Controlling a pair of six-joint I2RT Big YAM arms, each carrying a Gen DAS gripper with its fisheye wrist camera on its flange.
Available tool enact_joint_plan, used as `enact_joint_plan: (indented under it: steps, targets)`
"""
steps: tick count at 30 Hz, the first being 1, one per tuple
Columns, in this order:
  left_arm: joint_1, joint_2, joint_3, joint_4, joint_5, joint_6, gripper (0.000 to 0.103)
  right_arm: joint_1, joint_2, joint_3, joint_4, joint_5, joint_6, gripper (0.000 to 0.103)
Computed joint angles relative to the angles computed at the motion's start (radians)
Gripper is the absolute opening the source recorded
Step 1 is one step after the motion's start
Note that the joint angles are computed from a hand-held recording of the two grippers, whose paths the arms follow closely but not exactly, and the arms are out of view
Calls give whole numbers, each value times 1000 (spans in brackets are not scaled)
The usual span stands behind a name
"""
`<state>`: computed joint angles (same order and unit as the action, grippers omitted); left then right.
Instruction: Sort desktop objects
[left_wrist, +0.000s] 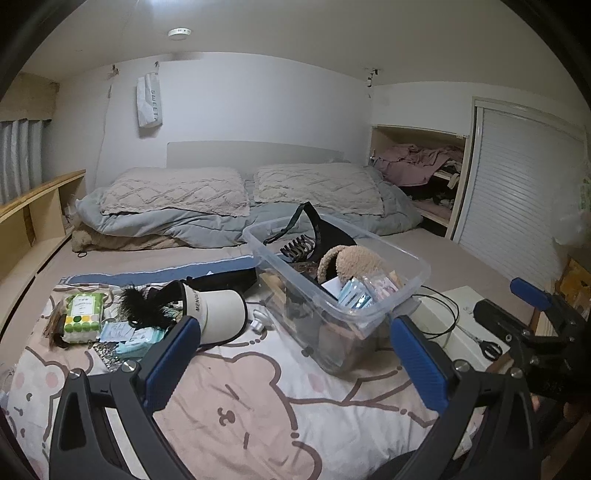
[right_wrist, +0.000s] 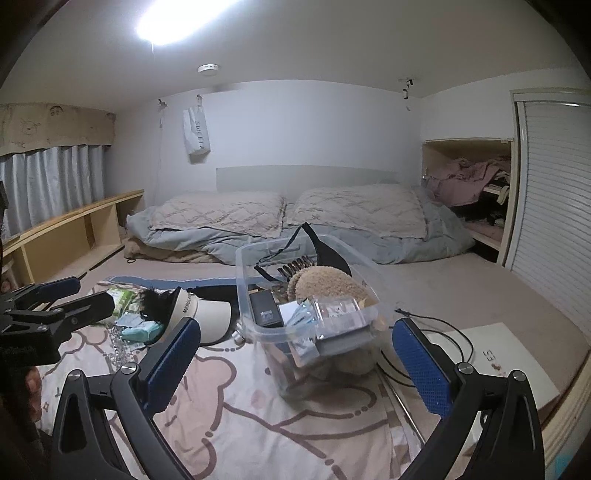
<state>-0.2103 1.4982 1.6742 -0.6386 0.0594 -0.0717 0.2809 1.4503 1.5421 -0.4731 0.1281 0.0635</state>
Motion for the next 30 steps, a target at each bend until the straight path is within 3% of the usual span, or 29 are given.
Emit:
enact_joint_plan:
  steps: [12, 30]
  targets:
    - [-1, -49, -93, 25, -34, 28, 103, 23, -55, -75, -1, 69, 23, 103]
    - [-4, -74, -132, 29, -46, 38, 103, 26, -77, -107, -7, 83, 29, 103]
